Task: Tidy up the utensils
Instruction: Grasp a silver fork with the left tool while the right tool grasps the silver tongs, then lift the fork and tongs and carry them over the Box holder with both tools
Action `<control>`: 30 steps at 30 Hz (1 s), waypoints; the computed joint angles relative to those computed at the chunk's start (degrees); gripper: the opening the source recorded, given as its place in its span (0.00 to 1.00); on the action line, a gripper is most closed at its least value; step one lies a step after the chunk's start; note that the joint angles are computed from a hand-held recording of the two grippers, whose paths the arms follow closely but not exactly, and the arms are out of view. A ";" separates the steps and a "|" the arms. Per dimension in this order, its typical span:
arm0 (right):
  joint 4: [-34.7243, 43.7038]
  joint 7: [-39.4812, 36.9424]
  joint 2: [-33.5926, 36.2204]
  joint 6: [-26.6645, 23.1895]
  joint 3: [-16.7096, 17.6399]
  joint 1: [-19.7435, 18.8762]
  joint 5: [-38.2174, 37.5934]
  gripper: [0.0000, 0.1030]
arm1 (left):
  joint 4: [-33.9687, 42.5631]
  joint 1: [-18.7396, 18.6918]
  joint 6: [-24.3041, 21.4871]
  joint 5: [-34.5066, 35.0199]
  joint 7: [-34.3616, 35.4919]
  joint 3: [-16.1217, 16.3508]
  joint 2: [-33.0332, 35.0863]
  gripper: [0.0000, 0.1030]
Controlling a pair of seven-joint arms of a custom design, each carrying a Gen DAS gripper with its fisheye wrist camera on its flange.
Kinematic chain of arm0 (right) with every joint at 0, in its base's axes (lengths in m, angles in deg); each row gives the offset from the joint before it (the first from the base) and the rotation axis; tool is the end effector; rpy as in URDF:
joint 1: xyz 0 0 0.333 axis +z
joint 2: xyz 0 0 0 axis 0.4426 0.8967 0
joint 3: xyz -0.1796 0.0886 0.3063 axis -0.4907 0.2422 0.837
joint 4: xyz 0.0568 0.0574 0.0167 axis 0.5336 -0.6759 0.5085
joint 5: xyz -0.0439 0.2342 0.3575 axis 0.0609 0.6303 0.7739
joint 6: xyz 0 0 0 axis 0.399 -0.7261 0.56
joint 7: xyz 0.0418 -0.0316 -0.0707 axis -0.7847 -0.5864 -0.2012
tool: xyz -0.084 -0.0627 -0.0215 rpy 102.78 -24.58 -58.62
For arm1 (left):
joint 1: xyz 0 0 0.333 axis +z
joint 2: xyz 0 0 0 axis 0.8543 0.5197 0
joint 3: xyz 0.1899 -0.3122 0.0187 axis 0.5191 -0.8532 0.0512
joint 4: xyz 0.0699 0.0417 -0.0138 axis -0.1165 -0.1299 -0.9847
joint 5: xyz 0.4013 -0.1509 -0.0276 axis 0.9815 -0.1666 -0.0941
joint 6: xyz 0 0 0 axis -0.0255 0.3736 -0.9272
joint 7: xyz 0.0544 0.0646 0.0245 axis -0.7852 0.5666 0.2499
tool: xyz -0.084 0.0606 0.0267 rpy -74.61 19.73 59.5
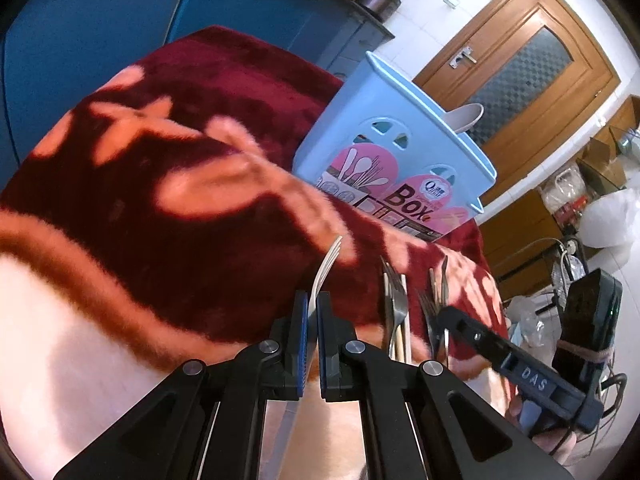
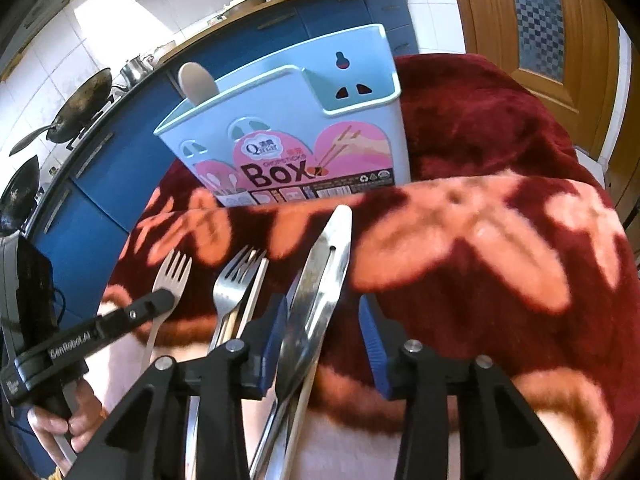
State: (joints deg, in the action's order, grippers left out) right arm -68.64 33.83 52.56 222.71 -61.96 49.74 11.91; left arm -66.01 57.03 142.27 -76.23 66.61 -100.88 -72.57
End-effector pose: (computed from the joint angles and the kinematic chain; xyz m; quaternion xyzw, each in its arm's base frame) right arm 0.6301 0.3473 0.4347 -0.6740 0.6537 -0.0769 0.3355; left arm 0.6419 -0.1929 0.4203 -0.7054 0.5960 -0.3832 0.0187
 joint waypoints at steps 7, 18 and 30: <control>0.15 -7.54 0.77 2.74 5.20 -4.55 6.52 0.27 | 0.71 -1.42 -4.53 5.87 -4.58 2.59 0.12 0.04; -4.42 -10.23 -1.35 11.34 5.54 -4.05 7.34 0.24 | 4.58 -2.72 -12.23 17.71 -7.41 5.23 1.46 0.05; -12.26 -7.34 -5.89 26.14 -1.98 3.69 4.76 0.24 | -0.57 1.03 -2.03 -2.69 10.54 -1.63 -2.51 0.04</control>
